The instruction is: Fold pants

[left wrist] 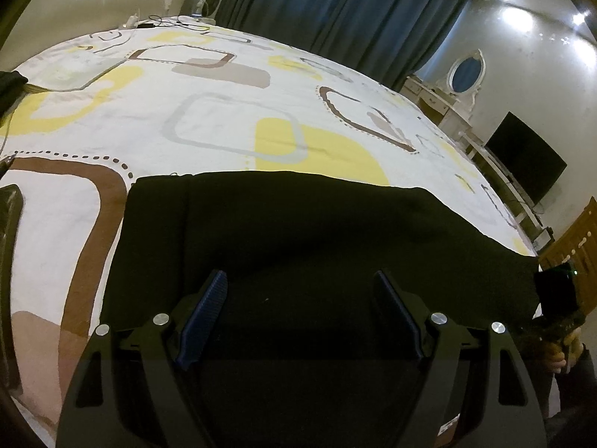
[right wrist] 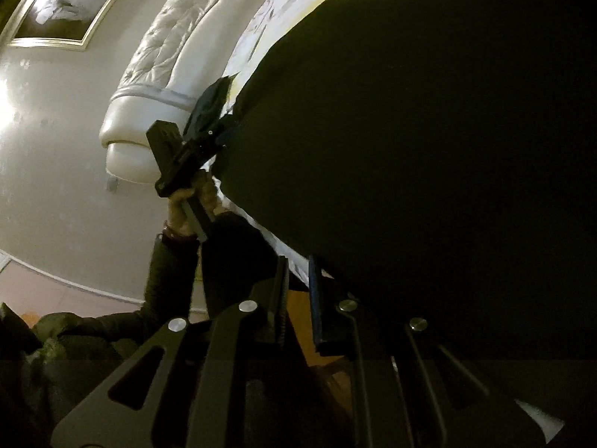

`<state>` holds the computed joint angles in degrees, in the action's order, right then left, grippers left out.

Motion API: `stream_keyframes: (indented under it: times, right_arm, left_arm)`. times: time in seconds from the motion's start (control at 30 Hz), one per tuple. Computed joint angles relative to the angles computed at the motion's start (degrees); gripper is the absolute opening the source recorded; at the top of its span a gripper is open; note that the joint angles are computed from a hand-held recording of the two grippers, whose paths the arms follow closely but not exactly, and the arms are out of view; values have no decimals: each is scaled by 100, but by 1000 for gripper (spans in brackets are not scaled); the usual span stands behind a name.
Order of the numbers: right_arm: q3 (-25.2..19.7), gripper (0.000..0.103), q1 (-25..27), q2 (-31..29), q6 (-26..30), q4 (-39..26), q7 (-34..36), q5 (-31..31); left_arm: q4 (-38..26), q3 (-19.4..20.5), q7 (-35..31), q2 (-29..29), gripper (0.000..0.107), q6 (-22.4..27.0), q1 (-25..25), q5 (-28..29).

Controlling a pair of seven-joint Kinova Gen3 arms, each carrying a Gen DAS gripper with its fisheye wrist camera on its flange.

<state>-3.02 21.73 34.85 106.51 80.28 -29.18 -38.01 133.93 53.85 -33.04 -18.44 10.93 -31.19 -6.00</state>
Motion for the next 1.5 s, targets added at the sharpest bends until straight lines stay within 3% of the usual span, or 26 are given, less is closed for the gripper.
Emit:
stream_keyframes:
  times: [0.13, 0.2, 0.4, 0.57, 0.63, 0.7, 0.8, 0.97, 1.13, 1.5]
  right_arm:
    - [-631, 43, 854, -472, -629, 260, 8, 87]
    - [-659, 56, 1196, -836, -1095, 516, 117, -104]
    - [798, 62, 742, -1848, -2493, 934, 719, -374]
    - [2042, 70, 23, -2176, -3658, 1250, 749, -525]
    - [2090, 73, 80, -2205, -4124, 1322, 567, -513]
    - [1763, 73, 506, -2114, -4455, 1245, 205, -428]
    - [1244, 73, 1302, -1749, -4467, 825, -213, -406]
    - [1142, 73, 1915, -1175, -4515, 154, -949, -546]
    - [906, 73, 2486, -386, -3888, -864, -1809, -730]
    - [152, 73, 3101, 523, -3478, -1748, -3095, -942]
  left_arm:
    - [-261, 304, 128, -79, 79, 469, -226, -57]
    - [-445, 578, 271, -178, 79, 787, -420, -114]
    - [-939, 1362, 334, -656, 80, 1484, -995, 4]
    - [-1171, 1733, 79, -910, 80, 1570, -1367, 366]
    - [-1208, 1820, -48, -919, 80, 1544, -1463, 526]
    - [-1263, 1935, -193, -913, 80, 1579, -1603, 670]
    - [-1324, 2027, -386, -993, 80, 1710, -1765, 877]
    - [-1282, 1927, -654, -1139, 80, 1733, -1829, 1273]
    - [-1297, 1941, -967, -1266, 80, 1808, -1983, 1636]
    - [-1287, 1819, -1666, -1498, 80, 1908, -2138, 2334]
